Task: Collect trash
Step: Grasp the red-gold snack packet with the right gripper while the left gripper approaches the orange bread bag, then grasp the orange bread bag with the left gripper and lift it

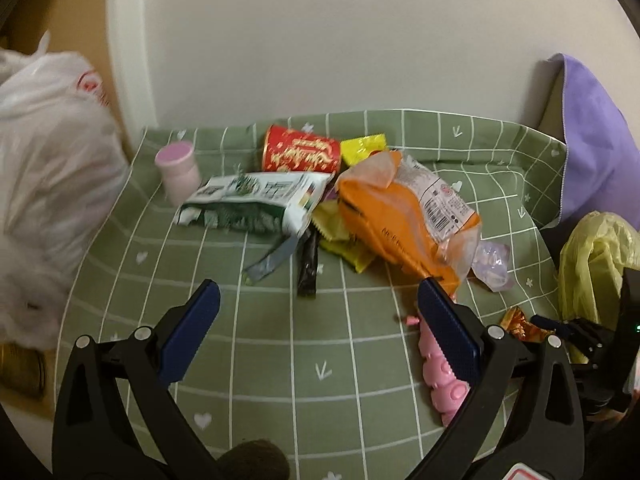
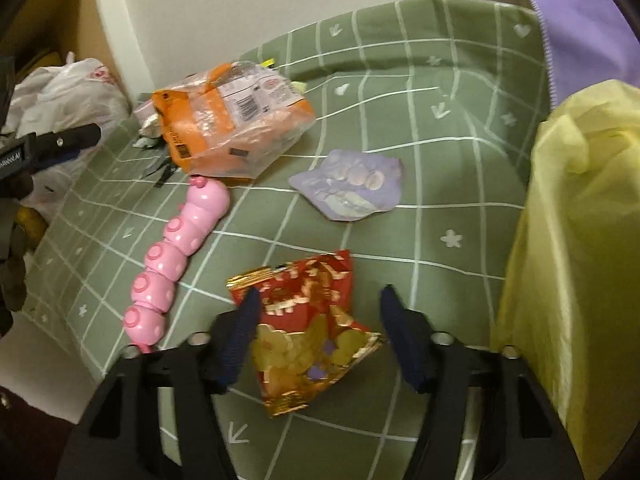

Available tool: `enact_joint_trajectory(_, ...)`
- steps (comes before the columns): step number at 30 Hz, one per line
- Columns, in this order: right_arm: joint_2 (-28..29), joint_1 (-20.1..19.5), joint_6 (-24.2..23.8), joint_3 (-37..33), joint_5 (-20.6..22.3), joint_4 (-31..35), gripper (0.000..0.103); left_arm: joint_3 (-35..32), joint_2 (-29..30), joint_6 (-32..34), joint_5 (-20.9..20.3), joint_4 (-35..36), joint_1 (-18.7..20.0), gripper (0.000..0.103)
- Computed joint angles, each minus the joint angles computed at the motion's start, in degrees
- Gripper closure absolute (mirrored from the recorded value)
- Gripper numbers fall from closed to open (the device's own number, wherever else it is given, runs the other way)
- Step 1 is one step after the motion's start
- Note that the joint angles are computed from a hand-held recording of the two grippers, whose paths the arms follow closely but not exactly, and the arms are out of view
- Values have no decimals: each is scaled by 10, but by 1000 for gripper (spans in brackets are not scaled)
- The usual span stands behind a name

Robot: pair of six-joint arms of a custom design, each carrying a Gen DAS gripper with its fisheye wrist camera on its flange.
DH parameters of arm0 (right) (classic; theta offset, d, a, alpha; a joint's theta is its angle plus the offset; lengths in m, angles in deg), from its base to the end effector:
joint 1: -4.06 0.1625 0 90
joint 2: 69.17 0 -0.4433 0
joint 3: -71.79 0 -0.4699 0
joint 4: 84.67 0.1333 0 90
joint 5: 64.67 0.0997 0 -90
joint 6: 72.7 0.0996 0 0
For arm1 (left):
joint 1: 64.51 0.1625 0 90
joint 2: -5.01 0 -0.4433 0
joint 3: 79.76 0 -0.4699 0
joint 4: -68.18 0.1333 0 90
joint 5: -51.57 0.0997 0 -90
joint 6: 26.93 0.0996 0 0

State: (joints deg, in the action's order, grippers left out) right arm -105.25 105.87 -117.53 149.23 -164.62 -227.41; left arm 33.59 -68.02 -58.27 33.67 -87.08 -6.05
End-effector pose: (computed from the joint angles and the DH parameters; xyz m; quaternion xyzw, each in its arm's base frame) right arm 0.2831 -0.7868 0.0366 0.4627 -0.8768 0.0702 0.1108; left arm -0.1147 -0.6230 0.2967 -0.1257 0.7897 -0.4487 0.3992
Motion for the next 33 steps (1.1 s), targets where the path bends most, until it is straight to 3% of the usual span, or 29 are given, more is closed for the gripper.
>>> enact_joint_trajectory(4,-10,-4,19,-4,28,35,84,3,-12,-39,13,53,-5,9)
enact_joint_trajectory(8,-23,-1,33,6,27,18,84,-4,-4,-8,13,18,-2,9)
enact_joint_trajectory(16,-47,16,37,30,7,-21,84,-24,13,79,-66,-78,21,13)
enact_joint_trajectory(22,-61,26,67,45,-15,-60,84,-76,44,233,-111,-165,37,13)
enact_joint_trajectory(29,-81,34,124,73,-55,-119,84,-155,88,304,-148,-136,74,20)
enact_joint_trajectory(33,-89,39,144,87,-74,-137,84,-184,98,261,-187,-45,98,36)
